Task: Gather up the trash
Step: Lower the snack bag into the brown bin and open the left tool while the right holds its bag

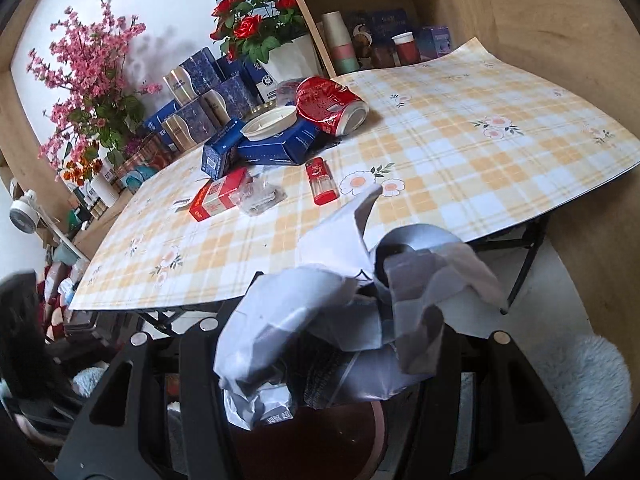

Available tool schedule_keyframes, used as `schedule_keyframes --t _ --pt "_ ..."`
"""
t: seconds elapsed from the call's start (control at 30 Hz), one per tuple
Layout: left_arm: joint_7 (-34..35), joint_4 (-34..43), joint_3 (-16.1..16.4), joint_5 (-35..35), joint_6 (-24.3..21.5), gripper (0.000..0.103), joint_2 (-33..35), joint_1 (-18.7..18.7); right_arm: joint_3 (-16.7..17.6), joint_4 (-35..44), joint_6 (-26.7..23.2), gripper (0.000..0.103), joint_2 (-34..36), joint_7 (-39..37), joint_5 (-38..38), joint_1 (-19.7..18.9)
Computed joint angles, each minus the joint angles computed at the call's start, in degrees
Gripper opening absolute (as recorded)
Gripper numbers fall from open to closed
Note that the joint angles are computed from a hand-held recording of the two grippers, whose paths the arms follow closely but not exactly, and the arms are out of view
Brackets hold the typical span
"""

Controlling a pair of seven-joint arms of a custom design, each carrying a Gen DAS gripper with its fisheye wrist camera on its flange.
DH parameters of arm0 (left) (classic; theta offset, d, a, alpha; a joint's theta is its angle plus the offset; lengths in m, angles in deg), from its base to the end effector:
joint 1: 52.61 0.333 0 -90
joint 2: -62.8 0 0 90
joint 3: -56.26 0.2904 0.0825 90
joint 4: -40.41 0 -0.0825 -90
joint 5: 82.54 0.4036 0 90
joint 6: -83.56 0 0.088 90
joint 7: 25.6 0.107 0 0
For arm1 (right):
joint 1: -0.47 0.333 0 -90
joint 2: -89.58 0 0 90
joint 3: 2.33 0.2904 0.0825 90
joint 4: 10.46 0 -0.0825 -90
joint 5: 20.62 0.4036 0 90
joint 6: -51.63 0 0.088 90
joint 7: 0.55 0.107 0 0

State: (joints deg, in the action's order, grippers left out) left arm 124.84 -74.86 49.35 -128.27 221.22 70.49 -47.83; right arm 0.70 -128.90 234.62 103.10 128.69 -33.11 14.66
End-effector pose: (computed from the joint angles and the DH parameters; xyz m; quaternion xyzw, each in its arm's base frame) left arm 0.6170 -0.0265 0.3807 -0.4615 0.8254 -0.3240 0.0291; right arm 0.6062 0.2074 0.3875 -0.5822 0.6897 -0.1587 0.4002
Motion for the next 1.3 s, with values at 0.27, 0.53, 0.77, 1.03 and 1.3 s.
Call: schedule_keyframes --t 0.27,0.53,0.77,1.03,1.3 --pt "-4.47 0.80 -0.38 7.32 -1.43 0.059 3.43 -1.64 11.40 0.25 -0.61 0.055 1.53 -5.19 7.52 -10.88" --pt "-13.16 4.26 -0.96 14.12 2.25 0.061 10.49 -2.63 15.08 1.04 -1.72 0.055 2.74 -9.48 13.93 -13.88" --pt "-18.64 7.10 -1.43 15.04 1.25 0.073 13.21 -0.63 16.18 1.02 -1.96 0.055 2.88 -11.59 16.96 -14.96" --pt "-18.64 4.07 -2.48 12.29 8.15 0.086 10.74 0.52 13.74 1.47 -3.32 0.056 2.74 -12.66 17.55 -12.31" --pt "-4.33 -2.60 -5.21 -2.92 21.58 0.096 2.56 1.40 9.89 3.12 -6.83 0.058 3.18 -14.83 15.28 -7.94"
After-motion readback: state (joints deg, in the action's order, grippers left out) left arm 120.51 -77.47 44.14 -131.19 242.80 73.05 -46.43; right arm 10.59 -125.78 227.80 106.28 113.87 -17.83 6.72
